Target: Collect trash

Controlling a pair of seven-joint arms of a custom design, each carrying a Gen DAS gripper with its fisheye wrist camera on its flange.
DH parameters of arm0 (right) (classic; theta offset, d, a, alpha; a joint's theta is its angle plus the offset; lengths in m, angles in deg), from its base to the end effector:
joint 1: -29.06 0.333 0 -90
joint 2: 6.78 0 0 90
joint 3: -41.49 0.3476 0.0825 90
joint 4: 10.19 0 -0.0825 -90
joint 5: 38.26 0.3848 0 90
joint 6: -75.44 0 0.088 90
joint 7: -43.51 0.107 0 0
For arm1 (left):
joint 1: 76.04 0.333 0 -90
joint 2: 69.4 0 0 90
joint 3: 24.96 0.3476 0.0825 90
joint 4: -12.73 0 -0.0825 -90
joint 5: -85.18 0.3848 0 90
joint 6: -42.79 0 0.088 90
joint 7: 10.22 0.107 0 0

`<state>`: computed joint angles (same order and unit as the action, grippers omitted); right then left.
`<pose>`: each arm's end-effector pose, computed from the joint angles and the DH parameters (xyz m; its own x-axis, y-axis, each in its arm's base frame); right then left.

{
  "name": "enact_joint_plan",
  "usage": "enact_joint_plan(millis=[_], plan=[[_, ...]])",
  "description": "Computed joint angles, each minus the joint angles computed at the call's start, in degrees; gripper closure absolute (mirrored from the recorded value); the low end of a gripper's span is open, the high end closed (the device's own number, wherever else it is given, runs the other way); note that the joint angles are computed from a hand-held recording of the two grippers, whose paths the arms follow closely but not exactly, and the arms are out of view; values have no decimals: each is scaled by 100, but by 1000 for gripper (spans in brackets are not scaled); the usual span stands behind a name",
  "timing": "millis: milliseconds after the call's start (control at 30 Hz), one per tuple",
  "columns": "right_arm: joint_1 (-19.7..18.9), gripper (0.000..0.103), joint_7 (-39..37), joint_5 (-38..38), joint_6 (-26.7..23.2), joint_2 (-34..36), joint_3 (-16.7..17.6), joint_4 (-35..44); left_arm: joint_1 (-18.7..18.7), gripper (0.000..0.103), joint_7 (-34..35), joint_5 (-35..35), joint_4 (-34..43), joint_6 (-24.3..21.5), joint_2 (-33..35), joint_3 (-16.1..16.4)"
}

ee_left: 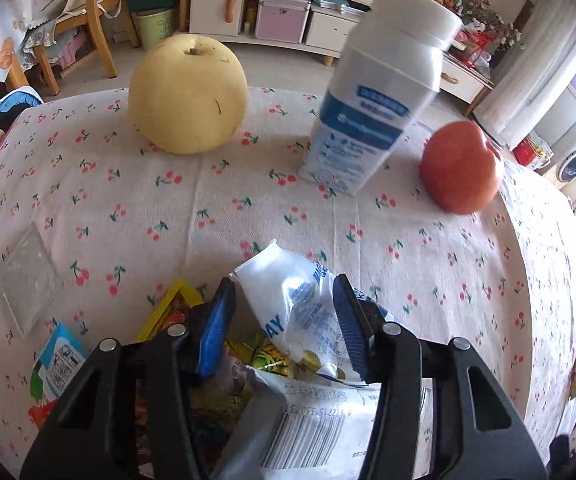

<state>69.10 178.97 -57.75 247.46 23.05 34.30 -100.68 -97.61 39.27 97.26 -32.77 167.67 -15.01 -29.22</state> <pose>0.6086 0.4467 0.4704 0.2579 -0.9285 -0.2670 -0.6616 0.0316 -0.7492 0.7806 -0.3337 0.4250 0.1799 -0.9706 0.1597 -0.8810 -0.2312 -0.4129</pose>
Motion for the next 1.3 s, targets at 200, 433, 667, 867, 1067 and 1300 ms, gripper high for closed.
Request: enact_joint_plan(millis=[200,433,667,867,1067,1300], plan=[[-128,5,-119,50,-122,-16,154,-12,0,51,82,34,-1956,919,-1099,-186],[-996,5,-1251,1090,-297,101,1362,34,-112,50,-306,739,-4146,2415,-2534,121],[-1482,5,-2693,2058,-668,440,2280,424,36,37,-1032,2748,-5426,2976,-3497,772],[-1255,5,-3438,2328,-1010,691,2231,845,766,35,-74,2657,-5463,3114,-3227,352],[-1004,5,-3854,2512,-1191,923,2017,1207,930,29,620,2149,-5036,3156,-2722,231],[-708,5,-4179,2314,-1382,1228,1772,1659,881,28,946,1719,-4740,3192,-2381,408]])
